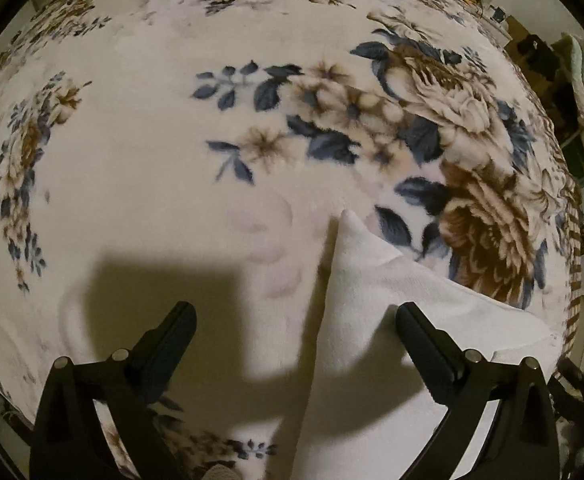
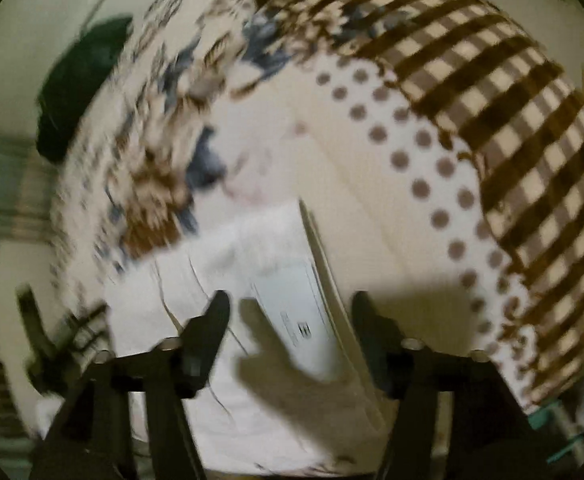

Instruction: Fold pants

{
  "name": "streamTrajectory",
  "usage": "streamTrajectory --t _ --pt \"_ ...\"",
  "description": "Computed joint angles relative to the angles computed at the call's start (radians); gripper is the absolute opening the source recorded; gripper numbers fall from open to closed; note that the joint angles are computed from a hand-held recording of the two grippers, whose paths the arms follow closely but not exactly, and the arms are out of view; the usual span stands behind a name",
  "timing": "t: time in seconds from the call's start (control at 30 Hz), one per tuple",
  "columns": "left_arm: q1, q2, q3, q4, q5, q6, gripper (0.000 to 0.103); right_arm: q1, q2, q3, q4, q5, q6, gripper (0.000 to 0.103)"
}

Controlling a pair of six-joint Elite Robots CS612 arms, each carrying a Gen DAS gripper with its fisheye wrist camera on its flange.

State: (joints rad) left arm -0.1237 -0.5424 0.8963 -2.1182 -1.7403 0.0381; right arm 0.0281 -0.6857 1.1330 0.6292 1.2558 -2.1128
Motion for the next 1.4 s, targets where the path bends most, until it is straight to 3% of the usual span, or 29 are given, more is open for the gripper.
streamTrajectory --t 0.07,0.1,0.13,0.17,0.27,0.37,0.43,0.5,0.53,0.57,0.63,0.8,0.97,1.13,1.23,1.3,1.37,1.4 --pt "0.000 0.006 -0.006 0.008 0.004 -0.002 0.103 -0.021 0.035 -0.027 0.003 -0.079 0.033 0.070" --pt "0.000 0.007 -0.009 0.012 0.002 -0.002 0.103 -0.028 0.038 -0.017 -0.039 -0.111 0.065 0.063" --pt "0.001 0.006 -0.007 0.013 0.001 -0.003 0.103 -0.029 0.036 -0.015 -0.059 -0.113 0.063 0.023" --pt "0.000 0.006 -0.007 0.011 0.006 -0.002 0.103 -0.027 0.043 -0.035 -0.045 -0.107 0.035 0.016" --pt "0.001 0.006 -0.003 0.001 0.013 0.011 0.103 -0.001 0.036 -0.077 0.006 0.000 -0.041 0.014" --pt "0.000 0.017 -0.017 0.008 0.000 0.008 0.103 0.004 0.014 -0.073 -0.009 0.051 -0.047 0.014" --pt "-0.001 0.016 -0.011 0.001 0.009 0.007 0.103 0.008 0.052 -0.139 0.077 0.078 -0.108 0.014" --pt "-0.002 0.014 -0.008 0.005 0.009 -0.002 0.103 0.001 0.097 -0.198 0.161 0.061 -0.138 0.017" --pt "-0.001 0.011 -0.006 0.005 0.002 -0.008 0.103 -0.004 0.117 -0.222 0.201 0.041 -0.142 0.030" --pt "0.002 0.001 0.007 -0.003 -0.006 -0.013 0.103 -0.010 0.118 -0.217 0.208 0.021 -0.123 0.037" --pt "0.012 -0.031 0.052 -0.026 -0.038 -0.022 0.103 -0.018 0.068 -0.135 0.143 0.007 -0.080 0.047" --pt "0.044 -0.125 0.213 -0.059 -0.189 -0.051 0.103 0.000 -0.068 0.085 0.008 -0.017 0.022 0.063" --pt "0.048 -0.160 0.321 -0.059 -0.241 -0.049 0.103 0.036 -0.103 0.209 -0.166 -0.129 0.138 0.066" --pt "0.055 -0.144 0.355 -0.078 -0.314 -0.083 0.103 0.071 -0.042 0.184 -0.263 -0.155 0.152 0.074" --pt "0.060 -0.139 0.365 -0.117 -0.357 -0.096 0.103 0.075 -0.045 0.220 -0.403 -0.159 0.237 0.075" --pt "0.060 -0.133 0.359 -0.124 -0.376 -0.085 0.103 0.070 -0.065 0.269 -0.562 -0.218 0.320 0.074" --pt "0.062 -0.126 0.349 -0.117 -0.396 -0.069 0.103 0.068 -0.064 0.256 -0.564 -0.234 0.313 0.074" --pt "0.063 -0.121 0.341 -0.112 -0.405 -0.063 0.103 0.077 -0.049 0.231 -0.501 -0.198 0.247 0.074"
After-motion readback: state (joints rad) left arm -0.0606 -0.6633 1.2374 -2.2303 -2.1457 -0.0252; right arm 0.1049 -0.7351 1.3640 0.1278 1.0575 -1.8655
